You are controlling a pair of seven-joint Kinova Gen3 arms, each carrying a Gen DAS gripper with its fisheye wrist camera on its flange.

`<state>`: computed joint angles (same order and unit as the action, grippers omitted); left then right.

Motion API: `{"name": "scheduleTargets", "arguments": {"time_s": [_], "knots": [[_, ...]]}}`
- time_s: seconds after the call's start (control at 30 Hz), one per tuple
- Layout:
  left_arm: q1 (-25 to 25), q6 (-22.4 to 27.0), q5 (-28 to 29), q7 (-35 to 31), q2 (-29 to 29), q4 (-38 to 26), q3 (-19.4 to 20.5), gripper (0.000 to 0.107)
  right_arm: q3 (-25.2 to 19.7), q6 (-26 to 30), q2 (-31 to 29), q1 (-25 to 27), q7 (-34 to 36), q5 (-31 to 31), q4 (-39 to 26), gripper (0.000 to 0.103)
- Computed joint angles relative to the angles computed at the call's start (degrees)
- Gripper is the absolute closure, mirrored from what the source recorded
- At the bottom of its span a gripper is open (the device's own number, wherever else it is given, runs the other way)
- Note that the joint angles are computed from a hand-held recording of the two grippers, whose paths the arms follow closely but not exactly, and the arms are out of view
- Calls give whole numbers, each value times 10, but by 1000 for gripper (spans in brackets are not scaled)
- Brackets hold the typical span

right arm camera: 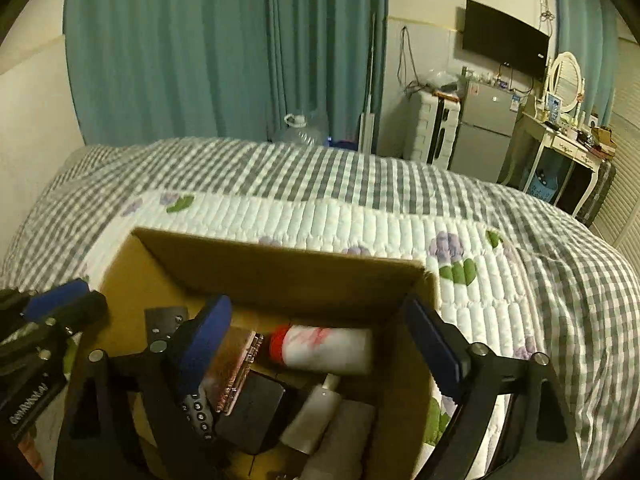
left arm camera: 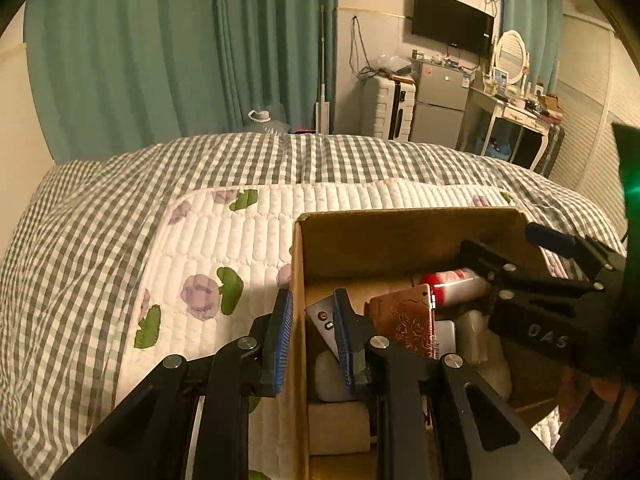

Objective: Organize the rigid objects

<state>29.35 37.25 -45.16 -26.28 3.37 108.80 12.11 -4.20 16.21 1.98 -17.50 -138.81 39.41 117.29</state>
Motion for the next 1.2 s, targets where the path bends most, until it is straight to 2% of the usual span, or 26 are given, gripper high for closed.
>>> {"name": "scheduleTargets", "arguments": {"time_s": [0.07,0.13,0.33,0.5,0.57,0.63,0.7,0.73,0.77,0.83,0.9,0.93,1.03,1.07,1.2], "knots": [[5,7,-6,8,-11,3,5,84,-4,8,-22,1,-12,5,7,13],[10,17,-14,17,-26,7,15,84,-15,31,-52,6,7,-23,12,13],[14,76,-33,40,-88,1,75,84,-68,116,-164,37,30,-70,23,13],[1,139,-77,74,-146,3,159,84,-109,186,-272,59,65,-110,20,13],[-8,156,-82,89,-170,10,189,84,-134,201,-318,78,67,-121,27,13],[-18,169,-78,100,-189,17,216,84,-141,201,-362,86,73,-143,42,13],[-35,187,-86,121,-203,27,254,77,-142,195,-393,90,77,-170,58,13],[-47,199,-95,136,-209,36,280,61,-139,189,-415,86,80,-186,71,12],[-60,207,-100,149,-213,42,301,40,-141,184,-427,90,82,-196,81,6],[-87,210,-109,182,-227,62,336,23,-158,168,-452,109,83,-209,103,0],[-106,193,-107,210,-244,87,354,15,-189,147,-480,148,77,-216,128,0],[-120,186,-104,229,-250,101,365,5,-199,143,-489,162,77,-222,137,0],[-169,150,-105,285,-278,146,401,4,-196,116,-503,169,86,-249,166,0],[-174,136,-106,296,-283,158,402,4,-199,106,-506,177,89,-256,177,0],[-212,97,-86,292,-296,181,419,4,-225,75,-506,204,107,-281,205,0]]}}
